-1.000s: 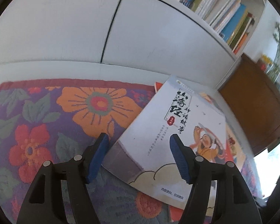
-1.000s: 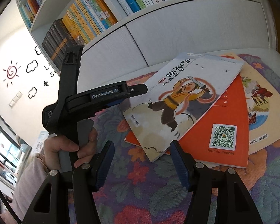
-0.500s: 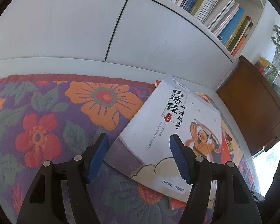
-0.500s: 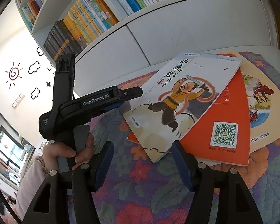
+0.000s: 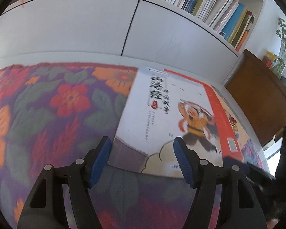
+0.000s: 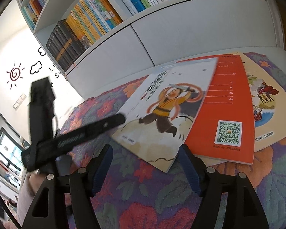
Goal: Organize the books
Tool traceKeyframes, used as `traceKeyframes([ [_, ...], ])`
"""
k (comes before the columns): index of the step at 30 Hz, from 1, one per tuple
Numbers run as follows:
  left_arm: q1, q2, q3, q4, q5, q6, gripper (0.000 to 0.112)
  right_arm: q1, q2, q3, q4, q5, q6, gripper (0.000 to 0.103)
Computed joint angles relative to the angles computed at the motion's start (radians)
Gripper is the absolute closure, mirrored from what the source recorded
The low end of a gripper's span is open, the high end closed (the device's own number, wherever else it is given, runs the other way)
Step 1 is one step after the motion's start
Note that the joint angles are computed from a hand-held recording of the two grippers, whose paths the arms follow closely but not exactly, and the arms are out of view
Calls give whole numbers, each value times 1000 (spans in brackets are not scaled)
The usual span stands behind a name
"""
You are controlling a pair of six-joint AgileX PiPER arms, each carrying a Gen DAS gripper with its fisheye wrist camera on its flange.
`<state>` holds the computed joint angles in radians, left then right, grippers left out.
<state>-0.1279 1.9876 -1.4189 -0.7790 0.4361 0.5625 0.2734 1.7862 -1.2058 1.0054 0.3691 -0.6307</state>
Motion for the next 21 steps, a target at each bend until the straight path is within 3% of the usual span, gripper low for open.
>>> traceKeyframes([
  [3, -12, -80, 115, 31, -42, -14, 48, 15, -16, 15, -76, -7, 68, 32],
  [5, -31, -128, 172, 149, -63, -122, 48, 23, -19, 11, -140, 14, 112, 32],
  [12, -61, -302, 368, 392, -60, -319, 48, 58, 2, -93, -433, 212, 311, 32],
  [14, -51, -351, 417, 363, -29, -289, 48, 67, -7, -102, -458, 280, 322, 32],
  [17, 4, -431, 498, 185, 57, -69, 48, 84, -58, -45, -477, 307, 330, 32],
  [21, 112, -443, 506, 68, 204, 108, 47, 11, -118, 49, -279, 428, 119, 33],
])
